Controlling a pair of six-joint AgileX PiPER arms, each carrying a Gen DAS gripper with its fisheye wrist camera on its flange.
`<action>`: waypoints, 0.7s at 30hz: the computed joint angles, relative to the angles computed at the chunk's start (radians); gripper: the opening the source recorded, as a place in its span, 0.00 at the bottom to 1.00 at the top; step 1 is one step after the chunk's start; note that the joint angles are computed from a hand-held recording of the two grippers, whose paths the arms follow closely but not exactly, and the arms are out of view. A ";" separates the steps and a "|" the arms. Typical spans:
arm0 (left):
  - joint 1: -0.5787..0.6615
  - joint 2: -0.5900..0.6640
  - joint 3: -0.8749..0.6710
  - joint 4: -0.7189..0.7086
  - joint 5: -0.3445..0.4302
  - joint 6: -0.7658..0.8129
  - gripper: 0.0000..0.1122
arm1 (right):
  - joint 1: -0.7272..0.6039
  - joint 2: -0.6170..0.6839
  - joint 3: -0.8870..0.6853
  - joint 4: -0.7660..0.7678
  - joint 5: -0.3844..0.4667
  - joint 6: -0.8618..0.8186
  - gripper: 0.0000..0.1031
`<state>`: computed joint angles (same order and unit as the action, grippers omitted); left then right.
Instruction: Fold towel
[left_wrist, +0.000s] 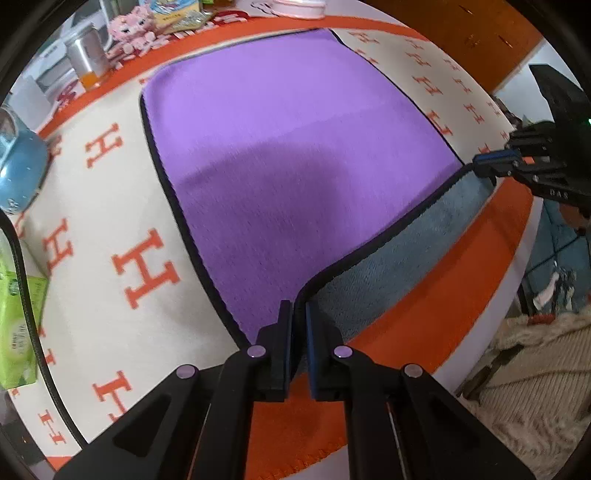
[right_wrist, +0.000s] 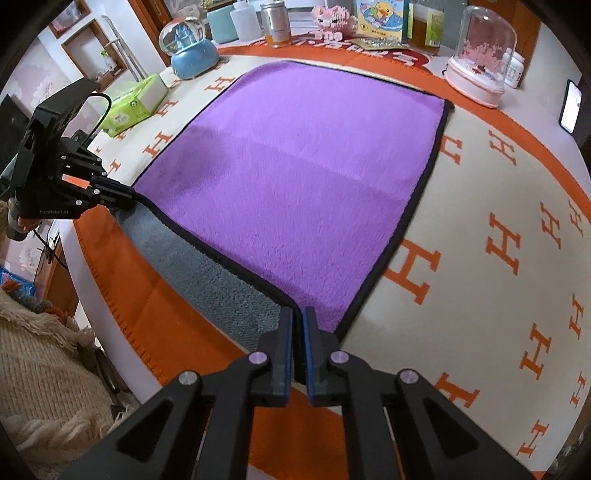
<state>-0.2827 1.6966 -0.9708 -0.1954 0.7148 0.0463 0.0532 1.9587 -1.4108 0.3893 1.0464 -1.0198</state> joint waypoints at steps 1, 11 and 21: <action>0.001 -0.008 -0.011 0.019 0.005 -0.022 0.04 | -0.002 -0.004 -0.004 0.004 -0.003 0.003 0.05; 0.051 -0.007 -0.225 0.195 0.076 -0.185 0.04 | 0.028 0.025 -0.197 0.035 -0.029 0.109 0.05; 0.111 0.190 -0.533 0.349 0.119 -0.326 0.04 | 0.125 0.212 -0.582 -0.066 -0.063 0.323 0.05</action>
<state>-0.1722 1.8870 -1.5039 0.1533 0.8342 -0.2793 0.1779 2.1709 -1.9928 0.3228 0.9834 -0.6972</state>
